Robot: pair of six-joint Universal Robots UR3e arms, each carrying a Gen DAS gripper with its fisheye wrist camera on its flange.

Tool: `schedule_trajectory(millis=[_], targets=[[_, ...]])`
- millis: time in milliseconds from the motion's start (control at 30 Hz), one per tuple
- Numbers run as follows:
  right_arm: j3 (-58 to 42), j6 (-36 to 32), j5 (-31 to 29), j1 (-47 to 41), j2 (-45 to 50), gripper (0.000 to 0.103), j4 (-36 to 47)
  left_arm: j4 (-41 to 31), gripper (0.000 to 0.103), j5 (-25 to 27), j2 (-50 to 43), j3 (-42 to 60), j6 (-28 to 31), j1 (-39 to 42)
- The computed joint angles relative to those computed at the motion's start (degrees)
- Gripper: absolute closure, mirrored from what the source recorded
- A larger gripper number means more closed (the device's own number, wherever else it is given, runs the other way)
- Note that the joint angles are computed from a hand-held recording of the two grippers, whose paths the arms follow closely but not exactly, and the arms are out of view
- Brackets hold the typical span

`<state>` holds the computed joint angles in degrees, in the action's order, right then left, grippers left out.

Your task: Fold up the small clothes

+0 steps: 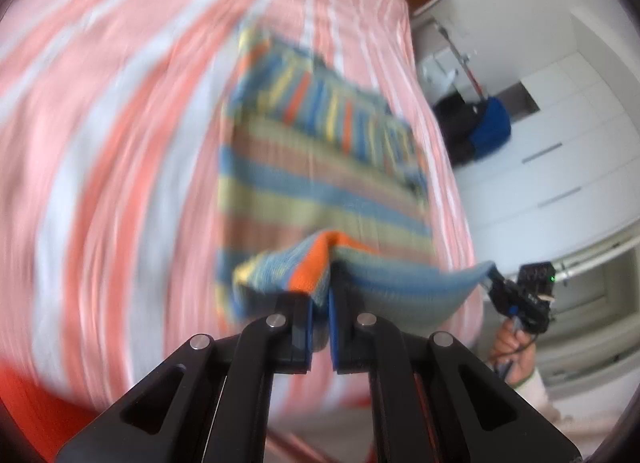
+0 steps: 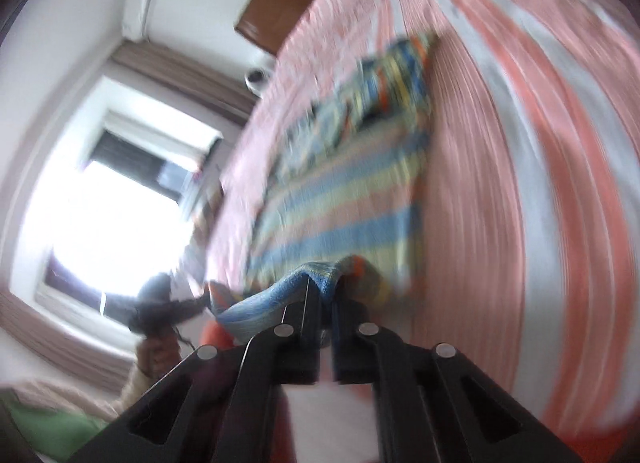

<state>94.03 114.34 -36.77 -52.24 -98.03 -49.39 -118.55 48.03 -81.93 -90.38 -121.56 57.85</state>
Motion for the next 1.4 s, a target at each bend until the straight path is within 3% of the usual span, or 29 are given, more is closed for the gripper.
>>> schedule_trajectory(millis=[67,200,233,300,333,367,400,433,500,633,667,733,767,800,833,967,1033,1067,1100,1167,1267,1367,1400], targets=[[-5.2,11.5,4.5,6.8,9.0,0.099,-14.4,14.9,0.099,-3.2,-10.6,6.7,-14.0,-9.2],[-24.6,38.7,5.7,19.3,33.0,0.099,-43.4,33.7,0.093,-2.7,-31.5,25.4,-35.4,-19.9],[-28.7,50.2,4.6,21.9,39.0,0.099,-54.5,39.5,0.085,0.5,-37.0,31.4,-41.2,-23.2],[-40.0,63.7,4.0,25.5,51.0,0.093,-65.8,44.9,0.043,7.5,-43.2,38.1,-47.7,-25.5],[-46.0,69.1,1.9,26.6,55.8,0.073,-68.0,46.8,0.041,9.4,-44.0,38.6,-50.5,-25.8],[-49.5,72.8,-2.3,27.6,58.2,0.061,-69.4,48.1,0.041,8.6,-43.3,36.7,-51.1,-25.0],[-50.7,74.5,-5.5,28.3,58.6,0.061,-69.8,48.6,0.041,5.2,-40.9,32.3,-48.9,-23.2],[-49.6,74.5,-6.3,28.8,57.9,0.061,-70.7,48.8,0.041,3.2,-38.3,28.2,-45.8,-21.8],[-44.7,68.0,-7.0,28.8,53.0,0.061,-70.0,49.7,0.041,3.8,-31.7,19.9,-38.4,-20.0],[-46.5,49.7,-7.0,30.3,47.3,0.061,-52.9,46.7,0.03,2.8,-21.6,7.4,-24.7,-18.3],[-50.9,47.4,-7.3,31.1,48.7,0.061,-47.3,46.2,0.029,5.8,-20.2,5.7,-22.4,-18.6],[-57.4,46.6,-10.3,33.2,51.8,0.06,-42.7,52.4,0.03,8.0,-19.9,2.3,-25.4,-20.3],[-58.0,47.1,-12.6,34.4,52.2,0.06,-43.7,54.3,0.036,10.0,-18.5,-1.4,-25.6,-20.1],[-56.3,46.7,-14.2,35.4,51.4,0.06,-44.9,54.5,0.061,12.2,-18.0,-3.0,-25.2,-20.1],[-53.5,45.3,-15.2,36.0,50.1,0.06,-45.7,56.2,0.072,15.4,-16.9,-5.6,-24.6,-20.3],[-41.9,39.8,-21.2,37.2,44.4,0.06,-44.7,52.6,0.075,15.7,-10.1,-10.1,-18.0,-17.2],[-34.8,38.0,-26.5,37.7,41.0,0.065,-47.6,49.8,0.073,14.7,-8.4,-8.0,-18.1,-16.2],[-31.1,37.2,-26.5,37.1,38.2,0.065,-50.0,48.5,0.061,12.4,-7.7,-6.6,-17.5,-15.4],[-27.1,36.5,-25.2,35.8,34.6,0.065,-51.4,48.2,0.041,10.6,-8.3,-5.0,-17.6,-15.2],[-22.7,36.1,-21.4,33.6,30.7,0.063,-53.0,51.8,0.028,8.3,-12.7,1.2,-21.6,-17.2],[-14.5,36.8,-19.0,30.9,24.5,0.053,-58.7,50.5,0.028,10.0,-26.4,19.2,-28.4,-22.5],[-8.4,39.0,-17.3,28.7,21.5,0.053,-61.6,52.8,0.03,13.7,-41.8,37.2,-37.9,-28.1],[-4.5,38.9,-16.0,27.2,19.2,0.053,-62.3,49.9,0.03,15.0,-45.5,43.2,-38.3,-29.1]])
